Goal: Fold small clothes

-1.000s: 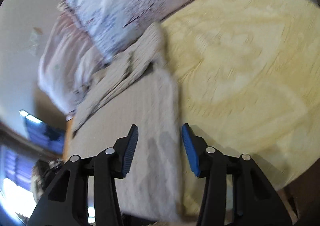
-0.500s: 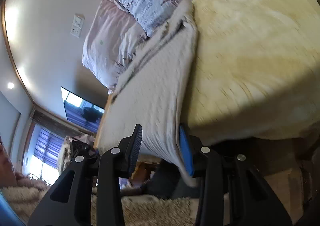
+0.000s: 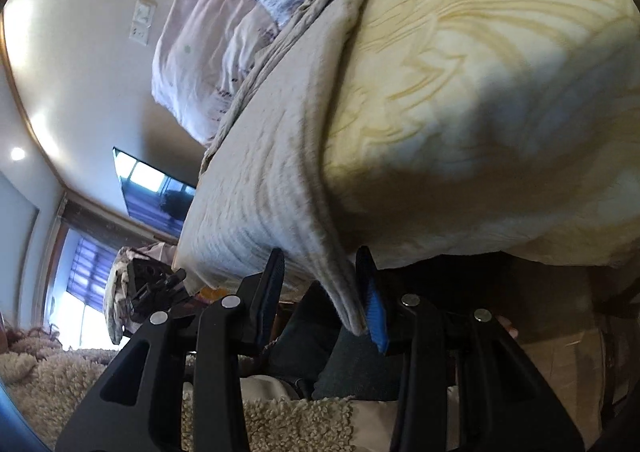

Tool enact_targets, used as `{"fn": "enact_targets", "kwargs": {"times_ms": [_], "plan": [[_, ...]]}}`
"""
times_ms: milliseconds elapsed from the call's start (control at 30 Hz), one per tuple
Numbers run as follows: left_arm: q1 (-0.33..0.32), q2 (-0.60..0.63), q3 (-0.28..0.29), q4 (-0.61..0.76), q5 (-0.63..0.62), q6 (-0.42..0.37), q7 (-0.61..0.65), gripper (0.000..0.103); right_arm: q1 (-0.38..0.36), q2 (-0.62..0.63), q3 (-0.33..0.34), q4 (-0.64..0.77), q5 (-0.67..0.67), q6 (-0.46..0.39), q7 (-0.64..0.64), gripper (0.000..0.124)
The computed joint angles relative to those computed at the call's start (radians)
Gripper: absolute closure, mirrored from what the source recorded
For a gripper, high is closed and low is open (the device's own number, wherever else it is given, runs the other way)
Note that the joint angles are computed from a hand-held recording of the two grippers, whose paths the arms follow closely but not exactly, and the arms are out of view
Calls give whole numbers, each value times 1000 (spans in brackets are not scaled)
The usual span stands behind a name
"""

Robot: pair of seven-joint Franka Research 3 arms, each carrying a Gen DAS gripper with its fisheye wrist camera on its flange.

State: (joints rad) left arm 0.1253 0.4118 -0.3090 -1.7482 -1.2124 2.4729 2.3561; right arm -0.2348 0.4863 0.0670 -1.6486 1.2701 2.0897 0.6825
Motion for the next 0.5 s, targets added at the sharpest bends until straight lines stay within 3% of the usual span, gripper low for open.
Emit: {"fn": "enact_targets", "kwargs": {"times_ms": [67,167,300,500], "plan": [[1,-1,0,-1,8,-9,6,76,-5,-9,5,-5,-2,-25,-28,113],[5,-10,1,-2,15,-25,17,92,-14,-37,7,-27,34,-51,-90,115],[16,-48,3,-21,-24,-40,90,95,-6,-82,-1,-47,101,-32,-163,116],[10,-75,30,3,-133,-22,161,96,38,-146,-11,-55,233,117,-293,116]]}}
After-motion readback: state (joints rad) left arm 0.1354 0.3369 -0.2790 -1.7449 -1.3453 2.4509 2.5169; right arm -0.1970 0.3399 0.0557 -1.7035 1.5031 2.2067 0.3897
